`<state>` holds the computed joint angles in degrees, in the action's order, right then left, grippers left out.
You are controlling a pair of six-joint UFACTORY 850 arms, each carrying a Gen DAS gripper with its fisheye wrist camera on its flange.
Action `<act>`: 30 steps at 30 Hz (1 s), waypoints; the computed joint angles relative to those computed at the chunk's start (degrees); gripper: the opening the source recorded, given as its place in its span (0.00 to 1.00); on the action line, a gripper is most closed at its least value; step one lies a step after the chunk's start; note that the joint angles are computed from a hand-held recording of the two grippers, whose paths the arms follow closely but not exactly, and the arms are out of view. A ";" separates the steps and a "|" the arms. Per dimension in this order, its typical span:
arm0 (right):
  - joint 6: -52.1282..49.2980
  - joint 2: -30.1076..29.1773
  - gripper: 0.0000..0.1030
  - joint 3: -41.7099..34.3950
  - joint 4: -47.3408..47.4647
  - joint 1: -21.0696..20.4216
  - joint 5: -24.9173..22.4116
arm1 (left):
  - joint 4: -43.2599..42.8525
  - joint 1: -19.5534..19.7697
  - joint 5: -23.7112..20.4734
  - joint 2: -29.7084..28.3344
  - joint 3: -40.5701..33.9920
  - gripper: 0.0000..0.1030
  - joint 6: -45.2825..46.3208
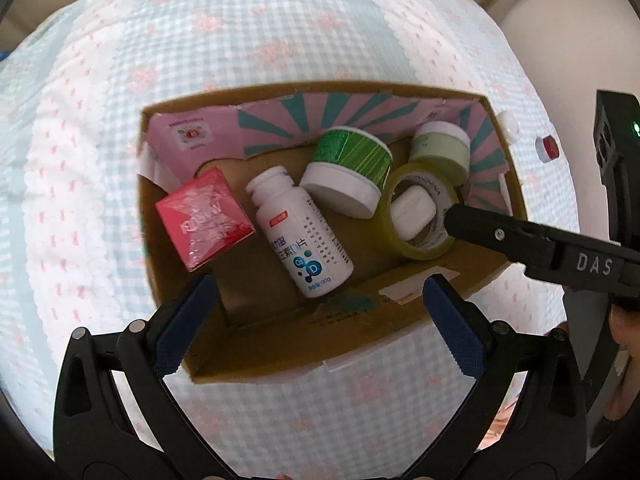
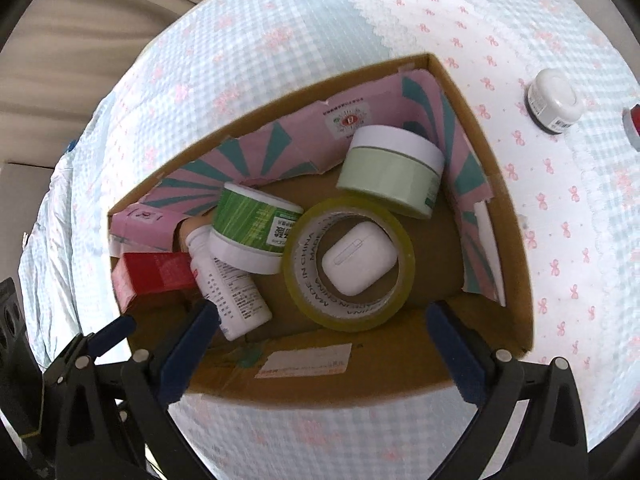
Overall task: Organize rigid objects
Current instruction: 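Move both tools back toward the small white jar and red tin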
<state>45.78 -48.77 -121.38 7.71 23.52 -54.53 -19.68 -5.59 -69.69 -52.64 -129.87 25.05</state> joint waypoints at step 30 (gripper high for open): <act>18.19 25.27 1.00 10.45 -40.68 12.02 -7.46 | -1.04 0.83 20.41 26.38 12.38 1.00 1.72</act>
<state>63.96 -23.50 -110.93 -32.96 35.53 -61.99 -20.72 -4.75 -49.27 -26.27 -117.48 26.77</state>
